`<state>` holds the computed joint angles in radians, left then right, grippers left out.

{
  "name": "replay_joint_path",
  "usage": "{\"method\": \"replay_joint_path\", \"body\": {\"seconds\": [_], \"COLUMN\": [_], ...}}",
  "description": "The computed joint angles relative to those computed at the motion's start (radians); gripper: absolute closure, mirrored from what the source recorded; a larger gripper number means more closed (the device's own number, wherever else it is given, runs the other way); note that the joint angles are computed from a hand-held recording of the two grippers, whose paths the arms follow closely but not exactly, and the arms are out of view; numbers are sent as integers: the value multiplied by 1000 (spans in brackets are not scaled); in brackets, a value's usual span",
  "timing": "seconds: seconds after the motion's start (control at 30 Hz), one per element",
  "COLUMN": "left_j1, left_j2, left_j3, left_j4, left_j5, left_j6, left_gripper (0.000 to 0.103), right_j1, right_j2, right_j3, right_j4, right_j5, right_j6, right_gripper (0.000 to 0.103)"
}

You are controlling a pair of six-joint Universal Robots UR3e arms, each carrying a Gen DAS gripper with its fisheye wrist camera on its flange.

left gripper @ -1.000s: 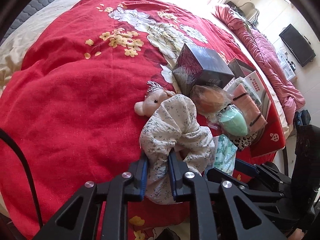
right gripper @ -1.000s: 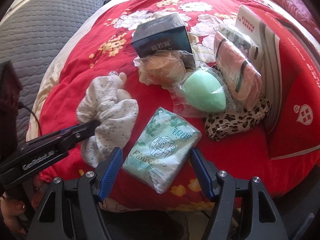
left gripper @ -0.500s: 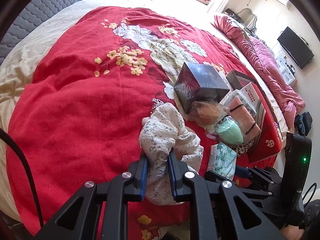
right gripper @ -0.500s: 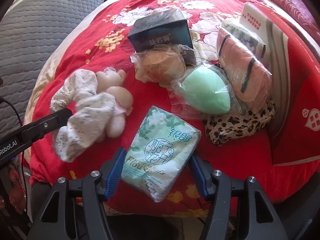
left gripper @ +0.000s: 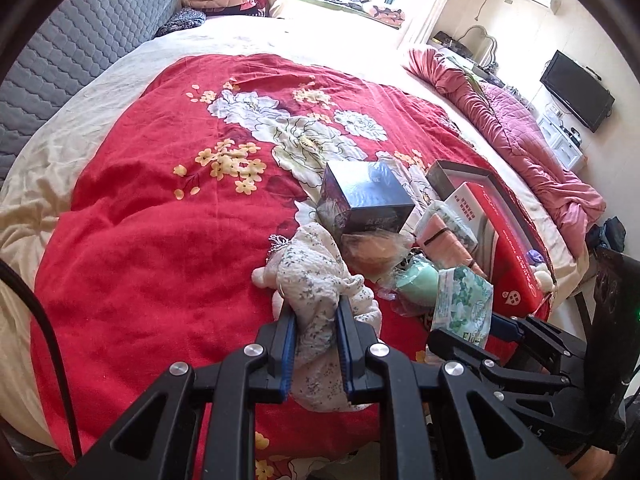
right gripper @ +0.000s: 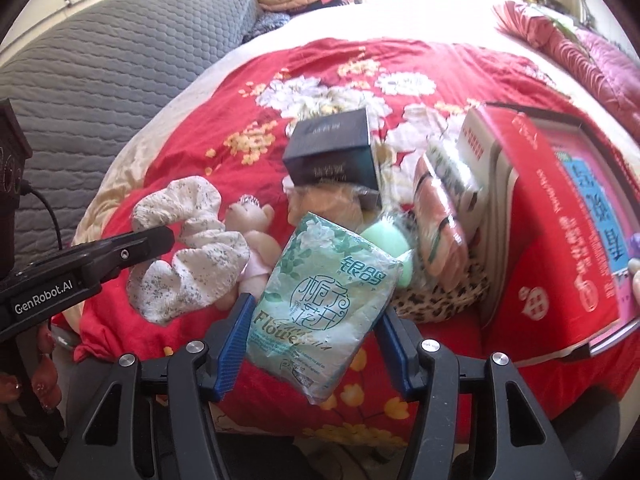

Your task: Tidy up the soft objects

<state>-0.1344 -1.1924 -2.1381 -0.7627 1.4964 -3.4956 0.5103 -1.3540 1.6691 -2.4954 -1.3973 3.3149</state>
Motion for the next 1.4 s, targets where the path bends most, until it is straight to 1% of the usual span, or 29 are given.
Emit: {"method": "replay_joint_path", "body": {"seconds": [0.13, 0.3, 0.43, 0.53, 0.77, 0.87, 1.1, 1.23, 1.4], "left_j1": [-51, -112, -163, -206, -275, -314, -388, -413, -456], "left_j2": [-28, -56, -92, -131, -220, -281, -432, -527, -664], "left_j3": [43, 101, 157, 203, 320, 408, 613, 748, 949], "left_j4": [-3, -27, -33, -36, -43, -61, -93, -118, -152], "left_j5": [43, 95, 129, 161, 193, 223, 271, 262, 282], "left_j6": [-39, -78, -106, -132, -167, -173, -180, -171, -156], "left_gripper": [85, 85, 85, 85, 85, 85, 85, 85, 85], "right_j1": [-2, -22, -60, -94, -159, -187, -291, -364, -465], "right_j2": [-34, -86, -135, -168, -238, -270, -352, -397, -454], "right_j3": [25, 81, 126, 154, 206, 226, 288, 327, 379], "right_j4": [-40, -111, -153, -162, -196, -220, -257, -270, -285], "right_j5": [-47, -82, -66, -33, -7, -10, 22, 35, 62], "right_j6": [-42, -80, -106, -112, -128, -142, -154, -157, -161], "right_gripper": [43, 43, 43, 43, 43, 43, 43, 43, 43]}}
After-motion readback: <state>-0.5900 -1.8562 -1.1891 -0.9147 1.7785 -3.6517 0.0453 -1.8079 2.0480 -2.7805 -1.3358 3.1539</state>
